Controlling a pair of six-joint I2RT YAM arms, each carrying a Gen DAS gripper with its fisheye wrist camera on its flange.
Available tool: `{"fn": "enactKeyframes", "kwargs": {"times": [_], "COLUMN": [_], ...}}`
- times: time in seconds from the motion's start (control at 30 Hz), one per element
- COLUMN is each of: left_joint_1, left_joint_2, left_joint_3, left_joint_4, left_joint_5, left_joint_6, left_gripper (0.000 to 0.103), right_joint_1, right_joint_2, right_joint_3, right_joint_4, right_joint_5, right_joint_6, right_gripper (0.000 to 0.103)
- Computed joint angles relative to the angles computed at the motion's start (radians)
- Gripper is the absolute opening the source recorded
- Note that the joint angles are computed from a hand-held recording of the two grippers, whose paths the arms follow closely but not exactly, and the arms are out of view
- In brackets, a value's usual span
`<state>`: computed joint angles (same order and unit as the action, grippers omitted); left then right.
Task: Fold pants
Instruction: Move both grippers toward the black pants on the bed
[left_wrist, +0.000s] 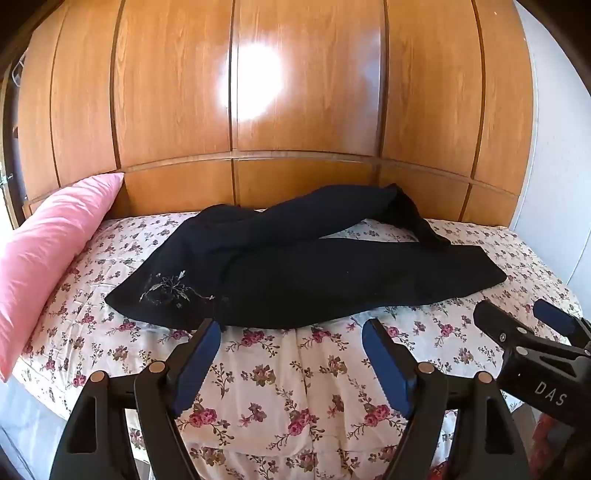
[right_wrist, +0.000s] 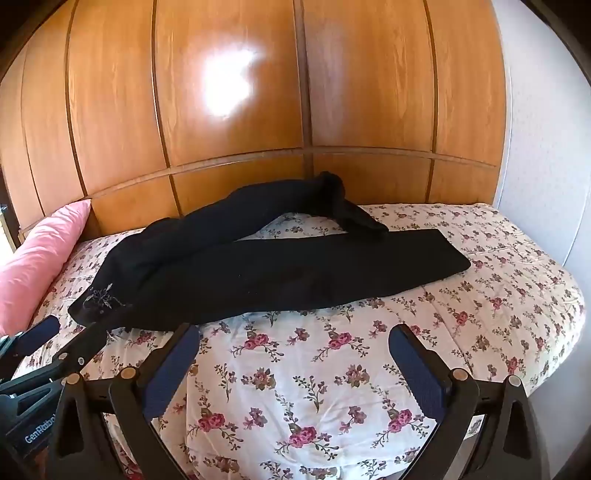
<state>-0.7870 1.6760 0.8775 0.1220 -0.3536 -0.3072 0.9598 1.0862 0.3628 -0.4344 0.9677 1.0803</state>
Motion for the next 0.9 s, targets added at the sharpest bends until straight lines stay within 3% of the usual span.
{"fn": "enactKeyframes", "kwargs": {"times": [0.9], "left_joint_1": [0.008], "left_joint_2": [-0.023], "left_joint_3": [0.006], "left_joint_4": [-0.029], "left_joint_5": [0.040], "left_joint_6": [0.011], "left_gripper": [0.081], "right_joint_1": [-0.040], "right_joint_2": [-0.033], "right_joint_3": [-0.019], "right_joint_4": [0.044], "right_joint_5": [-0.048], "right_joint_6": [-0.063], "right_gripper": [0.103]}}
